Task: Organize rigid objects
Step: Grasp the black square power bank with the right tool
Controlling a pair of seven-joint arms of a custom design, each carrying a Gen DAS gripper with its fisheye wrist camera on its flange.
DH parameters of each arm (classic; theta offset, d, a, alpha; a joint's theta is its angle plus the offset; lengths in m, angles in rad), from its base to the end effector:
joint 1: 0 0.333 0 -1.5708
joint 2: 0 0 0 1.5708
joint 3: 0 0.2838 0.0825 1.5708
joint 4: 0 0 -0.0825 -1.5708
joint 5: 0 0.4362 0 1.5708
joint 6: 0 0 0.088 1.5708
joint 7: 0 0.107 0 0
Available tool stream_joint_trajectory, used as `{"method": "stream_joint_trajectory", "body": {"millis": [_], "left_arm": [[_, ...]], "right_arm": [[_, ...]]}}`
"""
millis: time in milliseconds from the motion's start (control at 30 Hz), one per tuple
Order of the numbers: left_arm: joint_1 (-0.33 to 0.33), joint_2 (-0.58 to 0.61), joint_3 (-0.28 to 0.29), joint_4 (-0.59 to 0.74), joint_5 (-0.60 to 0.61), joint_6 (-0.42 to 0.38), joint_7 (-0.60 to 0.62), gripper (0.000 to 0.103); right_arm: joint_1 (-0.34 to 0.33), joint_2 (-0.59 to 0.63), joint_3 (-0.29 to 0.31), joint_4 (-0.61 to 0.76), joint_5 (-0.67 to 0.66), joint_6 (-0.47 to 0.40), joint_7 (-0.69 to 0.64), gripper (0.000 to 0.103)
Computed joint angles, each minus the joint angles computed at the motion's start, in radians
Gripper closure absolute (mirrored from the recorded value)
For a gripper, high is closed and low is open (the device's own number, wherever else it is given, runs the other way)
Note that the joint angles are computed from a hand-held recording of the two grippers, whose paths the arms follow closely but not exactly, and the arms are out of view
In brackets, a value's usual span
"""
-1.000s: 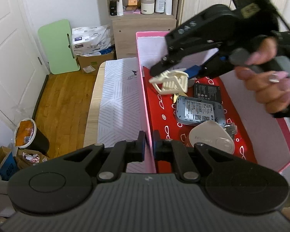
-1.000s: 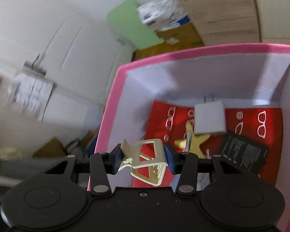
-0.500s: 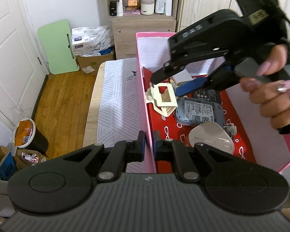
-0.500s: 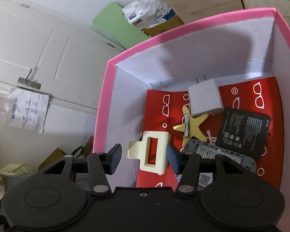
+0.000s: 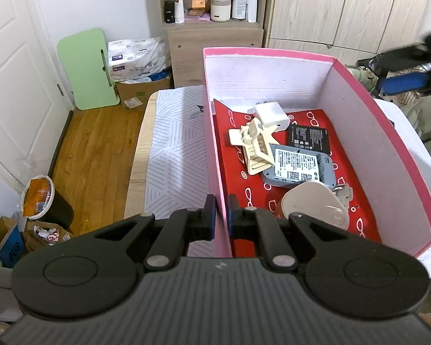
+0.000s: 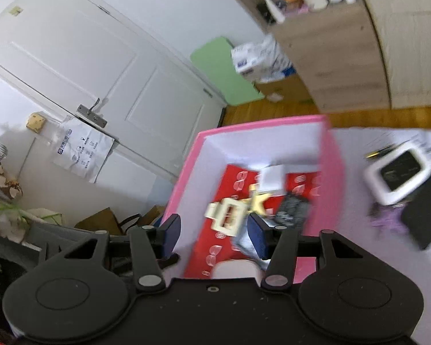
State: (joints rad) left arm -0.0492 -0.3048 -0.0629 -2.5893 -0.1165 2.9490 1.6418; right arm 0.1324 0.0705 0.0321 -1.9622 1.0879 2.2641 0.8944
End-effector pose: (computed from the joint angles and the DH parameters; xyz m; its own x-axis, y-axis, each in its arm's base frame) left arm 0.5100 -0.0490 0.3748 -0.0887 -0.9957 0.0254 -0.7854 0.0542 -0.6166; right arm 0.6335 0.1283 0.4183 0.3203 -0.6715 -0.6682 -0.9000 0.0045 -0.4359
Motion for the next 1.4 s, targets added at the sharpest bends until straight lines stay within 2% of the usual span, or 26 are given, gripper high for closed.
{"method": "stream_joint_trajectory", "body": {"millis": [167,367,433,567,633,700,800,900,1067,1200,1333,1400], "left_arm": [[0.016,0.006,-0.014,0.006,0.023,-0.006,-0.027,0.096],[0.024,0.006,-0.023,0.009,0.046,-0.013,-0.053,0.096],[0.024,0.005,-0.022,0.008,0.05,-0.014,-0.056,0.096],[0.035,0.005,-0.034,0.011,0.074,-0.024,-0.077,0.097],[0.038,0.007,-0.037,0.016,0.084,-0.032,-0.088,0.097],[0.034,0.008,-0.032,0.019,0.083,-0.037,-0.088,0.097],[0.028,0.009,-0.027,0.019,0.076,-0.037,-0.086,0.097],[0.027,0.011,-0.026,0.02,0.075,-0.038,-0.086,0.097],[0.03,0.012,-0.029,0.02,0.082,-0.04,-0.089,0.097],[0.025,0.013,-0.023,0.023,0.073,-0.044,-0.084,0.097],[0.026,0.013,-0.024,0.024,0.073,-0.046,-0.084,0.097],[0.026,0.014,-0.024,0.024,0.073,-0.045,-0.083,0.097]], "right_arm": [[-0.022,-0.062,-0.033,-0.089,-0.036,0.082,-0.085,0.046],[-0.037,-0.047,-0.051,-0.141,-0.094,0.183,-0.189,0.045],[-0.038,-0.039,-0.045,-0.165,-0.073,0.257,-0.289,0.043],[-0.046,-0.007,-0.032,-0.188,0.07,0.397,-0.599,0.034],[-0.055,0.018,-0.024,-0.178,0.138,0.425,-0.741,0.022],[-0.067,0.047,-0.018,-0.162,0.161,0.424,-0.854,0.016],[-0.076,0.08,0.001,-0.151,0.201,0.477,-1.021,0.015],[-0.086,0.118,0.016,-0.125,0.192,0.493,-1.129,0.013],[-0.108,0.182,0.037,-0.06,0.133,0.471,-1.173,0.013],[-0.131,0.246,0.049,0.012,0.044,0.436,-1.06,0.004],[-0.169,0.301,0.057,0.083,-0.018,0.338,-0.897,0.004],[-0.187,0.32,0.073,0.099,-0.001,0.337,-0.856,0.003]]}}
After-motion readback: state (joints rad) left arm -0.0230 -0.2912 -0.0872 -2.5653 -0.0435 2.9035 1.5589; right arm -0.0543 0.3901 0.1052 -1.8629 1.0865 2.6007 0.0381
